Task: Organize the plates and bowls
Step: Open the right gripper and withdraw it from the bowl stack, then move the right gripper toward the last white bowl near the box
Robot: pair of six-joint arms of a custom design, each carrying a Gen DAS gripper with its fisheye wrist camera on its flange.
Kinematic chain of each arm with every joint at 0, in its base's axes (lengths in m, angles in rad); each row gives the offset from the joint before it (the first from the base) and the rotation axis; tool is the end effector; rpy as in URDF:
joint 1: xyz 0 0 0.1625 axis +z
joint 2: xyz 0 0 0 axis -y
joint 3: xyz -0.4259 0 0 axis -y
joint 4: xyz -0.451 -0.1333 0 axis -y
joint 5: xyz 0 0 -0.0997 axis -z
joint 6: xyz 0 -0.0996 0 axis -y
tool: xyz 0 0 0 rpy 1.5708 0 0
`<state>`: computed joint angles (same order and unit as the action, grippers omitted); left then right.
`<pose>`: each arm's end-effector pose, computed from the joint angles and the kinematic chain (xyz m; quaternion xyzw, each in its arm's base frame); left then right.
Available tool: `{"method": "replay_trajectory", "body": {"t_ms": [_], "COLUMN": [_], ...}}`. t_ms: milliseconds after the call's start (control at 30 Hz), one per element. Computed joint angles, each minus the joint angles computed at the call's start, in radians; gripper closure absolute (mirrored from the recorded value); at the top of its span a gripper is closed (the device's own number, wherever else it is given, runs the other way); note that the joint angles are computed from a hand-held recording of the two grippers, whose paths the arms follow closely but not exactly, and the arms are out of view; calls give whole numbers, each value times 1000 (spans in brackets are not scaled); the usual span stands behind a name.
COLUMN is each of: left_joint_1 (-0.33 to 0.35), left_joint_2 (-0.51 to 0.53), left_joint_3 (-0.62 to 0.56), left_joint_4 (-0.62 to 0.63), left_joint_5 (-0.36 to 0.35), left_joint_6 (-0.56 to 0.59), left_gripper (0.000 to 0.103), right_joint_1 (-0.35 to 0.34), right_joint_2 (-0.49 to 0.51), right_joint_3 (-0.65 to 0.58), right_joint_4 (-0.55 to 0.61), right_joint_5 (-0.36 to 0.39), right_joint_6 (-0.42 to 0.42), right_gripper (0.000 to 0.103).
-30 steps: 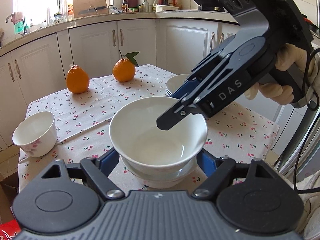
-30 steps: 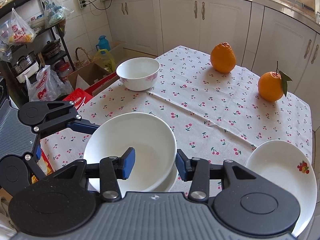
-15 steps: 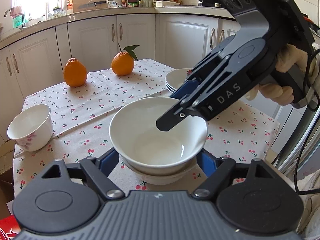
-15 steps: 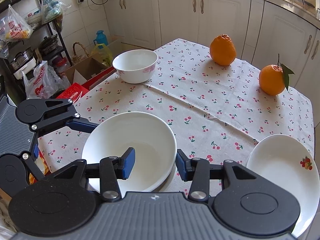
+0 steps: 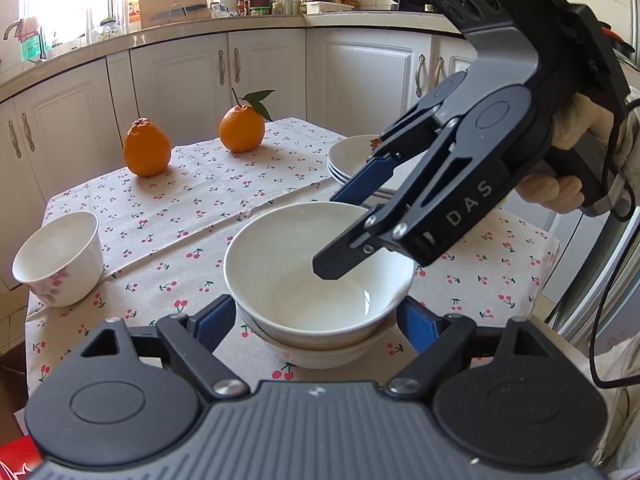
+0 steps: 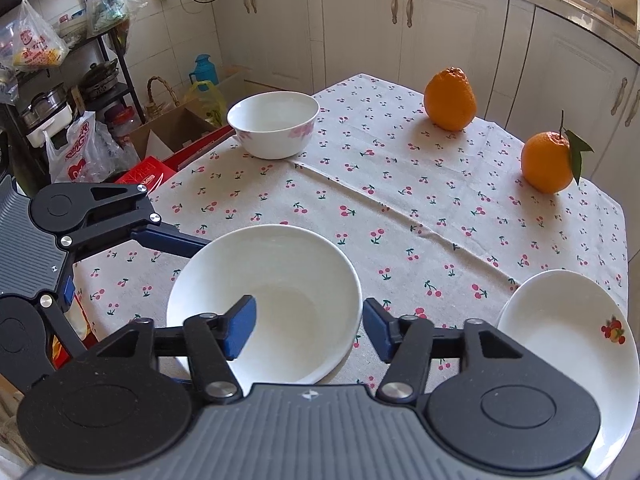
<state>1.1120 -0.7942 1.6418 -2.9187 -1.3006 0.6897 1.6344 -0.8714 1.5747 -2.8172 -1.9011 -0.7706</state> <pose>-0.1802 -0.7257 0.0918 0.4935 0.8242 -0.2286 0.1579 0.1486 -0.7443 0.1676 0.3446 -0.8866 0.1934 0.2402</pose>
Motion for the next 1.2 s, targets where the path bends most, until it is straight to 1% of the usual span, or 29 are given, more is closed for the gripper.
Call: {"method": "replay_trajectory", "body": {"t_ms": [33,100,167,233,333,467,633,800,967,1033,1133,1200], "left_joint_1": [0,0,0,0,1,3,0,-3,-15,-22,-30,-37], "left_joint_2": [-2,-9,-18,-31,-49,-63,-62,-59,-61,-63,-71,-71], "left_joint_3": [2,7,16,29,47,59,60,53,67,75,92,103], "left_joint_4": [-1,3,3,-2,-26,-79,-173,-221,-267,-285,-302,-325], "left_joint_5": [0,1,7,13,31,80,171,222,248,258,251,256], "left_joint_6": [-1,-4,-5,-9,-19,-44,-60,-120,-137,-141,-148,-129], "left_gripper": [13,11,11,11,10,10,10,10,10,7,6,6], "right_joint_1": [2,7,11,15,23,33,40,43,43,42,42,43], "right_joint_2": [0,0,-2,-3,2,18,31,9,-26,-40,-56,-66], "right_joint_3": [6,17,22,28,25,8,-9,18,72,91,111,126], "right_joint_4": [-17,-45,-52,-62,-76,-93,-115,-149,-209,-226,-250,-272], "right_joint_5": [1,-3,1,11,22,40,57,81,96,99,102,107], "right_joint_6": [-13,-45,-67,-87,-119,-142,-144,-138,-141,-142,-146,-149], "right_gripper": [19,17,11,4,3,2,1,1,1,1,1,1]}}
